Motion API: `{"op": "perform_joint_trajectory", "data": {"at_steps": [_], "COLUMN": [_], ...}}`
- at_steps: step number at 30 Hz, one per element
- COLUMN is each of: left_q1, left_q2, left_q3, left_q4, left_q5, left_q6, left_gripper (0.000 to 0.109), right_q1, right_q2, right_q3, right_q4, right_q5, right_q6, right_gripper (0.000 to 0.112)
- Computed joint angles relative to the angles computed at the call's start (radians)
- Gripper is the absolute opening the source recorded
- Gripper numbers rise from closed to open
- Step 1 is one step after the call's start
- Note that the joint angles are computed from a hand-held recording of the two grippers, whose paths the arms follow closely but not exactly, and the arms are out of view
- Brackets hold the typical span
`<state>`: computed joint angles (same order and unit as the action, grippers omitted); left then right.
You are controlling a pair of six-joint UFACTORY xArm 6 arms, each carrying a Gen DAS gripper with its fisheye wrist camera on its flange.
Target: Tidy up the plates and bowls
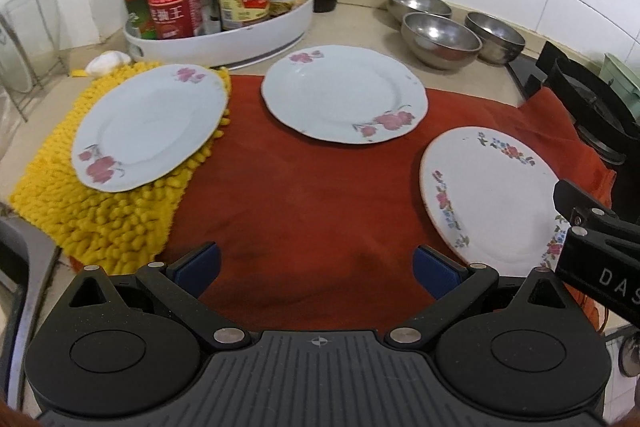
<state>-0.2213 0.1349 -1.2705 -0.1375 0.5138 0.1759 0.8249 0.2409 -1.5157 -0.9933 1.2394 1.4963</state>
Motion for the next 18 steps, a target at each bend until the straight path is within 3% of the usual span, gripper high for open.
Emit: {"op": "perform_joint_trajectory", "data": {"at_steps": [9, 18], "left_q1": [-0.027, -0.055], "left_q2": [0.051, 0.12], "left_q3": [-0.063, -0.114], "left_q4": [-0.119, -0.231], "left_q5": [0.091, 0.045], "left_q6": [0.122, 0.238], "left_gripper": [0.103, 0.1], "right_q1": [-0.055, -0.133], "right_q2": [-0.082, -0.169], "right_q3": [0.129, 0.29], "right_q4": [0.01, 0.056], "right_q5": [-0.084, -0.243], "right_q6": [0.045, 0.09], "right_gripper": [0.1, 0.094]}}
